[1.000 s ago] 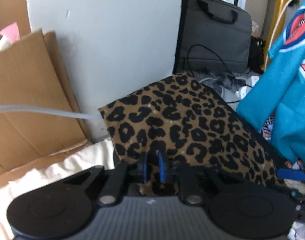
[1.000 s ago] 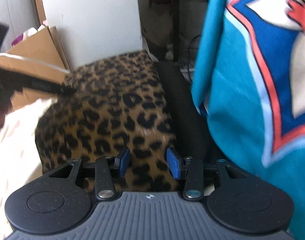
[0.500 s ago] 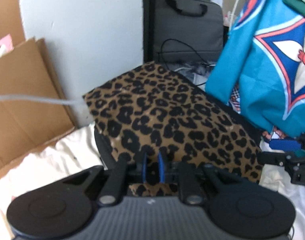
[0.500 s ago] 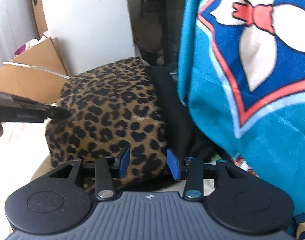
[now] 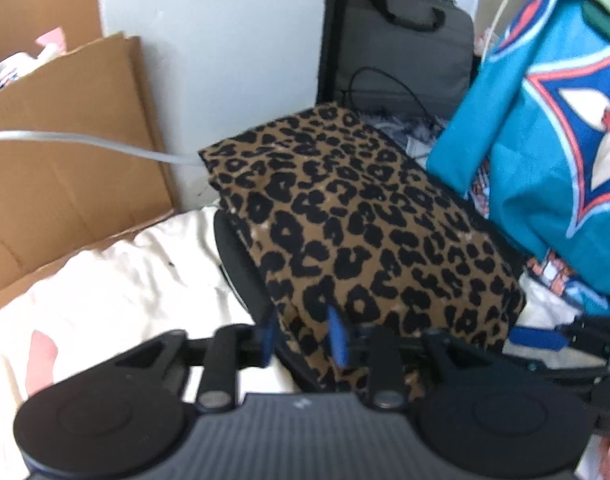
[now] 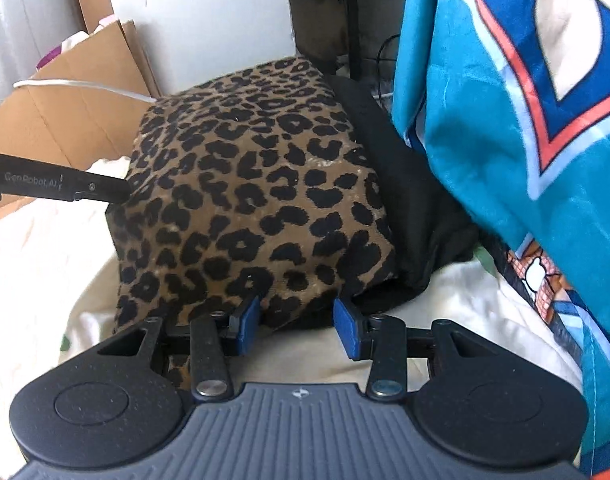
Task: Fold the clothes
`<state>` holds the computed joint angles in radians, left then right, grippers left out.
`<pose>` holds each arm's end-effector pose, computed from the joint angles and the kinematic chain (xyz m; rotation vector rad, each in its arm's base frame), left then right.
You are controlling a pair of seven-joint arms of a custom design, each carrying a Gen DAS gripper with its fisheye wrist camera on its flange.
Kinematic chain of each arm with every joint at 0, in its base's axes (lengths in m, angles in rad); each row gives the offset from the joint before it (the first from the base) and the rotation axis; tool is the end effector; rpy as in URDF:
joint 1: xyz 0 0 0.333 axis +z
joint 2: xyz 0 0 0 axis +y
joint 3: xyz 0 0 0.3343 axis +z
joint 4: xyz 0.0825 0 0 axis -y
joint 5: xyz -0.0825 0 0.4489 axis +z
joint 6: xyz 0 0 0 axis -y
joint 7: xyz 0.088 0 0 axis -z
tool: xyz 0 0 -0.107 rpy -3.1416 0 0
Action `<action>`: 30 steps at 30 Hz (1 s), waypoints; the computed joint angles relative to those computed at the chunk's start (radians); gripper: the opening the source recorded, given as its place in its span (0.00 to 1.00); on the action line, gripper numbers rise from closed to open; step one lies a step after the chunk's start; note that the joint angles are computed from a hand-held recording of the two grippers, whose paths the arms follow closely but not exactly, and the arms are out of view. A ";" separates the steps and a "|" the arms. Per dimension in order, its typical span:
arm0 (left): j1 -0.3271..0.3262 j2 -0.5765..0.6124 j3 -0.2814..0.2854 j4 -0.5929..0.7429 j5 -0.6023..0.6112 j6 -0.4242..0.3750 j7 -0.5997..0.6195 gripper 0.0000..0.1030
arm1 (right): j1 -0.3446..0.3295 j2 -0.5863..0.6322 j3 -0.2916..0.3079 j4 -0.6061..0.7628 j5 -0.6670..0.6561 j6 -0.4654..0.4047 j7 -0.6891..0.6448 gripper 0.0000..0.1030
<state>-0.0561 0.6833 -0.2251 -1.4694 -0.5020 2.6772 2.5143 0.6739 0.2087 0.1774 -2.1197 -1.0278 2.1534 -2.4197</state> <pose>0.8042 -0.1766 0.3189 -1.1047 2.5128 -0.9092 0.4318 0.4386 0.2888 -1.0005 2.3703 -0.8623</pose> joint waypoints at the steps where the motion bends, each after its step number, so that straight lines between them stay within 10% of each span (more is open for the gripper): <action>1: 0.006 -0.010 -0.005 -0.013 -0.009 0.008 0.001 0.53 | 0.005 0.000 0.002 0.004 -0.002 -0.012 0.010 0.47; 10: -0.011 -0.078 0.031 -0.064 0.011 -0.037 -0.087 0.93 | 0.020 -0.047 0.021 0.013 0.010 -0.071 0.079 0.99; 30: -0.035 -0.156 0.108 0.057 0.237 -0.251 -0.344 0.99 | -0.031 -0.152 0.045 0.072 0.182 -0.012 -0.041 1.00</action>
